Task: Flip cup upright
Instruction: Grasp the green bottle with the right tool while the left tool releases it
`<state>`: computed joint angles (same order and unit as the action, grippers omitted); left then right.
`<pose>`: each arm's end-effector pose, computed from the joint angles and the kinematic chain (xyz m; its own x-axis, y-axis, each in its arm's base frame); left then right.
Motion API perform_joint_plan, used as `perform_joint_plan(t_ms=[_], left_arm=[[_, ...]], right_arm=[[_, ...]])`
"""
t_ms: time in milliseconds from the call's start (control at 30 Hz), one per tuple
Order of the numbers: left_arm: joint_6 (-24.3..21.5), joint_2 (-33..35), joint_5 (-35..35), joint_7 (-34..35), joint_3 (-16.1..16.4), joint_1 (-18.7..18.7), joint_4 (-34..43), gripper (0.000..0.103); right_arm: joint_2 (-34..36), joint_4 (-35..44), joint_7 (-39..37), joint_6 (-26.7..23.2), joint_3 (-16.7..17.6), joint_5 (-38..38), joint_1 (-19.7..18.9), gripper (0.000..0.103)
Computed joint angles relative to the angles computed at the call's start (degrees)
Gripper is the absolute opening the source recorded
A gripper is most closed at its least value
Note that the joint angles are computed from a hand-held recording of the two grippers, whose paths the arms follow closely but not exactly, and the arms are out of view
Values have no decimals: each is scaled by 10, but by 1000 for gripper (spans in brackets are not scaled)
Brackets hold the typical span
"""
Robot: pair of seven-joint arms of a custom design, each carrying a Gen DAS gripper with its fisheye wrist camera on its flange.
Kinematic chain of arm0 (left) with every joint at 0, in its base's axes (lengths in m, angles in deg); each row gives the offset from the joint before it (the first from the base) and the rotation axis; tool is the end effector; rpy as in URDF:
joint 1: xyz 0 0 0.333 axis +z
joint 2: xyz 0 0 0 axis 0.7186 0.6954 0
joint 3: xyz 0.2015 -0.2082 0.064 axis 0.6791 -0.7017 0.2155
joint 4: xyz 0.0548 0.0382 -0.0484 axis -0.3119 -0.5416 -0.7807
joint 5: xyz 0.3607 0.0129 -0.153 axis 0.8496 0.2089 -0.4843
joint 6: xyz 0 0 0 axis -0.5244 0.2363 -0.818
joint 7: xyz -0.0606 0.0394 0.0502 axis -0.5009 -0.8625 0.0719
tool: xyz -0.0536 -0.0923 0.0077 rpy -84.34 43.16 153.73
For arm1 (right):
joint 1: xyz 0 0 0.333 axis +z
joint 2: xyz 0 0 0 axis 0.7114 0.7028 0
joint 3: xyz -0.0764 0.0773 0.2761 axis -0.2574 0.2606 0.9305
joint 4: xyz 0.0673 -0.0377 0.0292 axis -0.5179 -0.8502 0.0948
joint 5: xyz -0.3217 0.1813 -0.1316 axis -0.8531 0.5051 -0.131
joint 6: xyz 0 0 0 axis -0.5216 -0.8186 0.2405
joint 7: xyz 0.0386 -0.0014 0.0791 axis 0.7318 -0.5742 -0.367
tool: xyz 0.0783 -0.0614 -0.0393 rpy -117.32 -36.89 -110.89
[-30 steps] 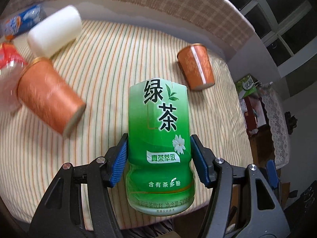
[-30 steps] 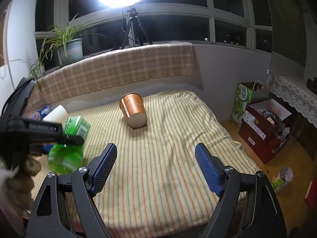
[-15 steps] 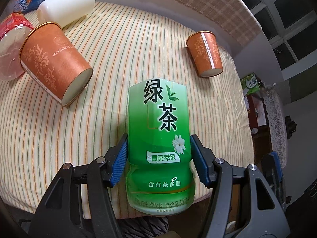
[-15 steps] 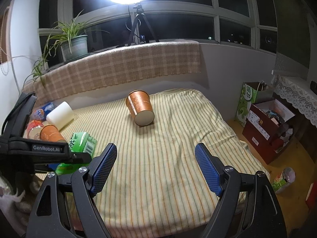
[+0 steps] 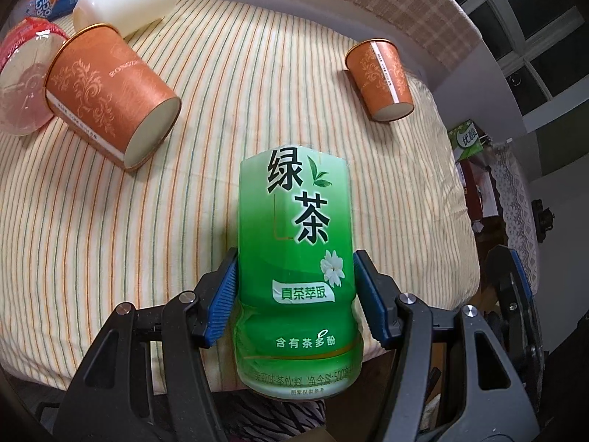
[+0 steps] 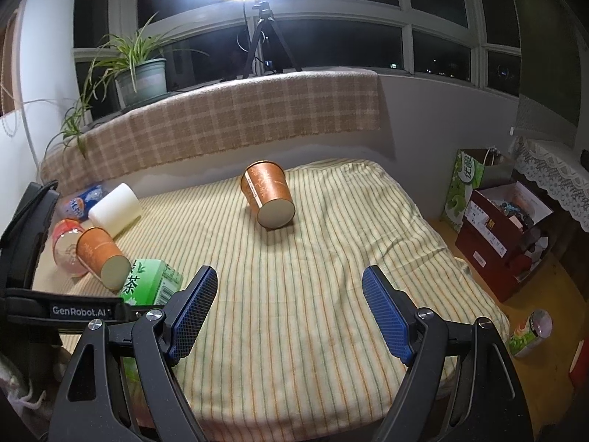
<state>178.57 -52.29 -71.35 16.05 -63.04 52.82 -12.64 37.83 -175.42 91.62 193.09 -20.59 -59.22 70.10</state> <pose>0.7087 -0.0292 0.4558 0.0254 -0.9039 0.4270 -0.9377 -0.1696 -0.3032 0.6215 0.2667 0.4833 -0.0154 -0.9962 -0.0856 -0.5650 0.0793 -0.8213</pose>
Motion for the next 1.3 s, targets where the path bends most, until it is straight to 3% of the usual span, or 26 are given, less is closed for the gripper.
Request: perform_joint_plan(t_ms=[433,600,733,833,967,1133,1300], left_arm=[[10,-21,-21,55,-2,15,-27,68],[33,-52,-35,83,4,22,-59,69],[72,-94,-39,115,14,25,-108,69],[104,-121,-34,127,25,24,-146,69],[147,-154,-14,132,41,23,-197,69],[160,-176,0,129,55,26,-233,69],[155,-179,-7,129,61,32,-241,69]], right_arm=[[7,7,-67,2,18,60,-6,81],[23,19,-195,11,56,185,-34,81],[43,35,-361,9,144,374,-102,81],[71,71,-495,-24,228,520,-165,81],[117,138,-585,-96,273,632,-195,81],[187,247,-619,-208,279,713,-190,81],[250,358,-610,-298,246,737,-158,81]])
